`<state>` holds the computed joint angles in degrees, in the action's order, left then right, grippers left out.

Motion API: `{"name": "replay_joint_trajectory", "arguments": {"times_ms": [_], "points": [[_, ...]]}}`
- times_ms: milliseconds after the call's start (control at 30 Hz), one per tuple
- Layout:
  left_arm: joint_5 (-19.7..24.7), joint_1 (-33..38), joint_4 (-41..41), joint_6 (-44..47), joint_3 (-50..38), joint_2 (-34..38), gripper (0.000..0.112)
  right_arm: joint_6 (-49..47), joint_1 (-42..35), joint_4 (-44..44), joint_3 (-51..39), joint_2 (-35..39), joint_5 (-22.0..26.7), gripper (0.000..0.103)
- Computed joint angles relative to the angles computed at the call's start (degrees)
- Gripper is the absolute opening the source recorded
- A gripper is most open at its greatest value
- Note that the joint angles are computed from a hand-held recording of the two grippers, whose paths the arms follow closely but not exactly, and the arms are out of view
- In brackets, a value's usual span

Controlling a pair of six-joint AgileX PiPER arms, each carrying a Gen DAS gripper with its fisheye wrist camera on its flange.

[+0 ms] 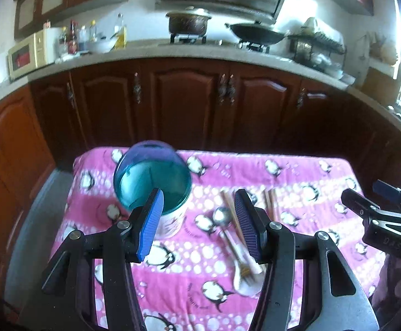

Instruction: Organize utensils

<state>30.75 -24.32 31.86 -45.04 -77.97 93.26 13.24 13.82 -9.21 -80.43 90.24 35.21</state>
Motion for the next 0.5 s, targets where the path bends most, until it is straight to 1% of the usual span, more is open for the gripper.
{"name": "replay_joint_trajectory", "arguments": {"times_ms": [67,200,367,500], "points": [[0.20,-0.88,1.73,-1.39,-0.43,-0.86,0.053,4.34,1.88,-4.13,-1.21,-0.84,0.60,0.095],[0.64,-2.16,5.69,-4.22,-0.61,-2.13,0.053,6.84,3.28,-6.17,-4.69,-1.46,2.66,0.095],[1.13,-3.32,8.37,-6.93,-0.58,-2.85,0.053,8.38,3.21,-7.15,-5.69,-2.39,2.08,0.095],[1.75,-3.76,9.67,-8.37,-0.54,-3.16,0.053,10.79,3.92,-10.00,-6.07,-2.51,2.01,0.095]]}}
